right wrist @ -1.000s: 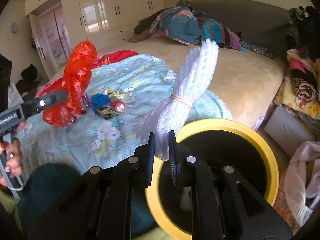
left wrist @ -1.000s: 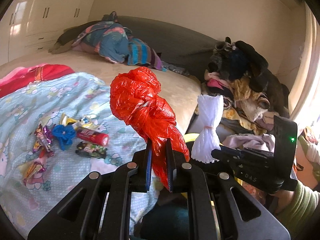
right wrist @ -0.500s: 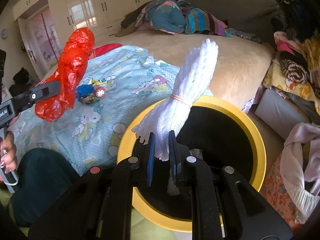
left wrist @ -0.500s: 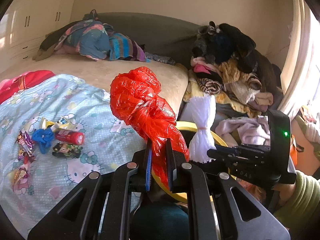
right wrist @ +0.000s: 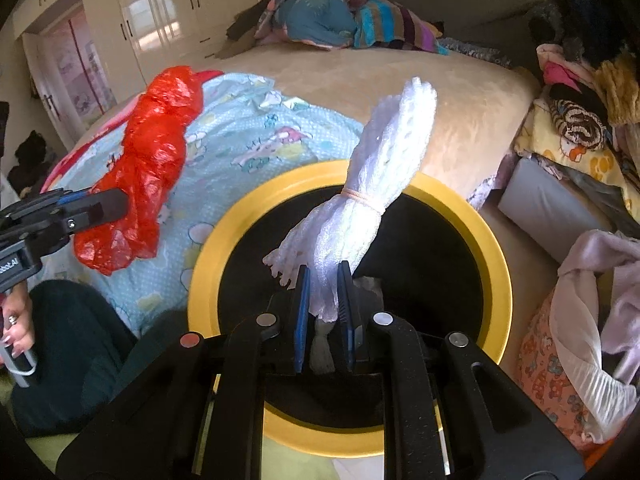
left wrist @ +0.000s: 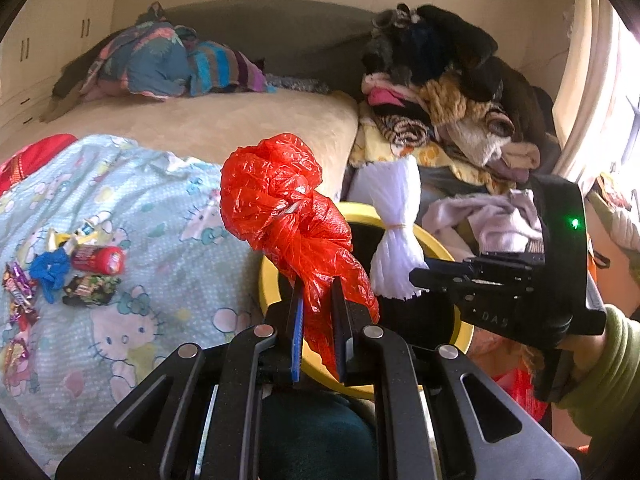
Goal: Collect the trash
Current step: 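Carry the red bag and white mesh net over the yellow bin and release both, then move both tools back over the candy wrappers on the bed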
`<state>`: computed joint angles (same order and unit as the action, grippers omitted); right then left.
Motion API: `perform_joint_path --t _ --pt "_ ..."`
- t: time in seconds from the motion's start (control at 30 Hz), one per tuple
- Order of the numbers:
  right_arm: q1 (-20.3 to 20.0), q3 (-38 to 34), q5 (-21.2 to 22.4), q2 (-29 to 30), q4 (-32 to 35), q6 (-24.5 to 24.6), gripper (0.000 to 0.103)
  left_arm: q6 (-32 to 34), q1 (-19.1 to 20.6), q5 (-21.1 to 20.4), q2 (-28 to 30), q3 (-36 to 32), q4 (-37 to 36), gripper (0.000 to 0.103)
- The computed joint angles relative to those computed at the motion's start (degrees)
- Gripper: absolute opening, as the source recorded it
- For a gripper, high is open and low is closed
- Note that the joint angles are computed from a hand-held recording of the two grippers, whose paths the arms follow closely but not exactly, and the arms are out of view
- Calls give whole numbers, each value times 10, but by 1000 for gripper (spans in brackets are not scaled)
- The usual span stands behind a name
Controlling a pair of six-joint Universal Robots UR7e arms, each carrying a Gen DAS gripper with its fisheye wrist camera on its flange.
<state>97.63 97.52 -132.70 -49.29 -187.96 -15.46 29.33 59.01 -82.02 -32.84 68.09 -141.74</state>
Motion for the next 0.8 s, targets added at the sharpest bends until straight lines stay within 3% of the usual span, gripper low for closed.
perform_joint_path --t 0.3,0.43,0.5,0.57,0.73,0.8 --pt "-11 15 -1 -17 32 24 11 11 -4 4 26 -28 42 12" --pt "-15 20 -1 -25 41 39 17 17 -6 -5 34 -37 53 13" --pt "-16 23 -5 -28 37 47 21 18 -8 -8 38 -39 50 24" --pt "-17 23 -12 -30 30 54 37 18 -6 -17 38 -37 40 63" --pt "-17 28 -23 -30 -8 55 54 4 -2 -17 33 -27 20 85" --pt "-16 31 -19 -29 -34 55 57 -8 -1 -15 29 -23 7 89"
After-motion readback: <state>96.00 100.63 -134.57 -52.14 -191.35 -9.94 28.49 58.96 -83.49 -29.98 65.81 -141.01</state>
